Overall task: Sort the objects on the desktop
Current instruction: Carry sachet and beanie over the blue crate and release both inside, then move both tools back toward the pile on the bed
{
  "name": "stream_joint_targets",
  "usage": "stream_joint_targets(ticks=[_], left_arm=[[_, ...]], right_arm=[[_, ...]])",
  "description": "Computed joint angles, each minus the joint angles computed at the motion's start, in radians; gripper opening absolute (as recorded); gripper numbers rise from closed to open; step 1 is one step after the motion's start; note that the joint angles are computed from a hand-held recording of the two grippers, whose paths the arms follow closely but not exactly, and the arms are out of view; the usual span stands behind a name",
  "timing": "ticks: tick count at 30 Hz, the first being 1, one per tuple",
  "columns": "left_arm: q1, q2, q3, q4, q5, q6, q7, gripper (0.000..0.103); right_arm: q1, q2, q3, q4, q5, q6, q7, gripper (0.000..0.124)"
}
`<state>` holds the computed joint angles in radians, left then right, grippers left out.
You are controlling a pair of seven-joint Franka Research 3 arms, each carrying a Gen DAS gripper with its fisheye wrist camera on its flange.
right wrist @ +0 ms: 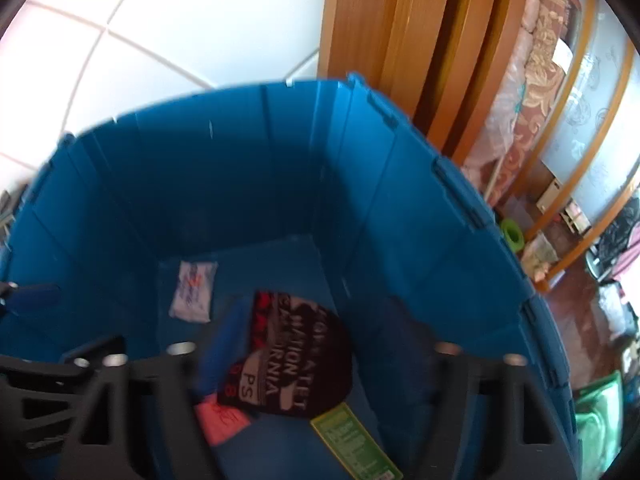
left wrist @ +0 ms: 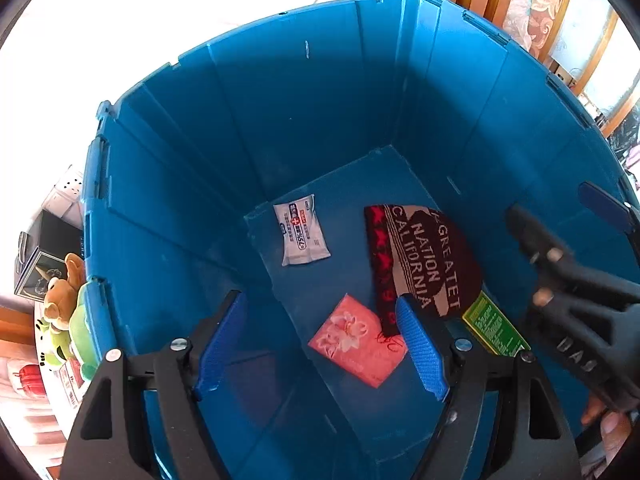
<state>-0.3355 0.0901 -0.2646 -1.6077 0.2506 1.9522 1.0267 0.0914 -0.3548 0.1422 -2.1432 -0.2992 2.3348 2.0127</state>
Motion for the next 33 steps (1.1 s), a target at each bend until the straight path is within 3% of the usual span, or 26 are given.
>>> stream_joint_targets(ticks=[5,14,21,33], left_arm=[[0.011,-0.083,0.002,-0.085,-0.019,0.052,0.031,0.076],[0.034,-0.284,0.013,-0.236,-0.038,0.121,0.065,0.076],[0.053,-0.504,0.039,-0.408,-0.063,0.176,0.086,0.076],[0.098,-1.028,0.114,-0.786,-0.02,0.237,0.109,0.076]], right_arm=[[0.013,-0.011,-0.005,0.003,0.017,-0.037,-0.028,0.103],[0.047,-0.092,0.007,0.022,0.111,-0.075,-0.069,0.103],[0.071,-0.146,0.072,0.054,0.127,-0.082,-0.052,0.103],[0.158,-0.219,0.207,0.054,0.161,0.063,0.043,0.103]])
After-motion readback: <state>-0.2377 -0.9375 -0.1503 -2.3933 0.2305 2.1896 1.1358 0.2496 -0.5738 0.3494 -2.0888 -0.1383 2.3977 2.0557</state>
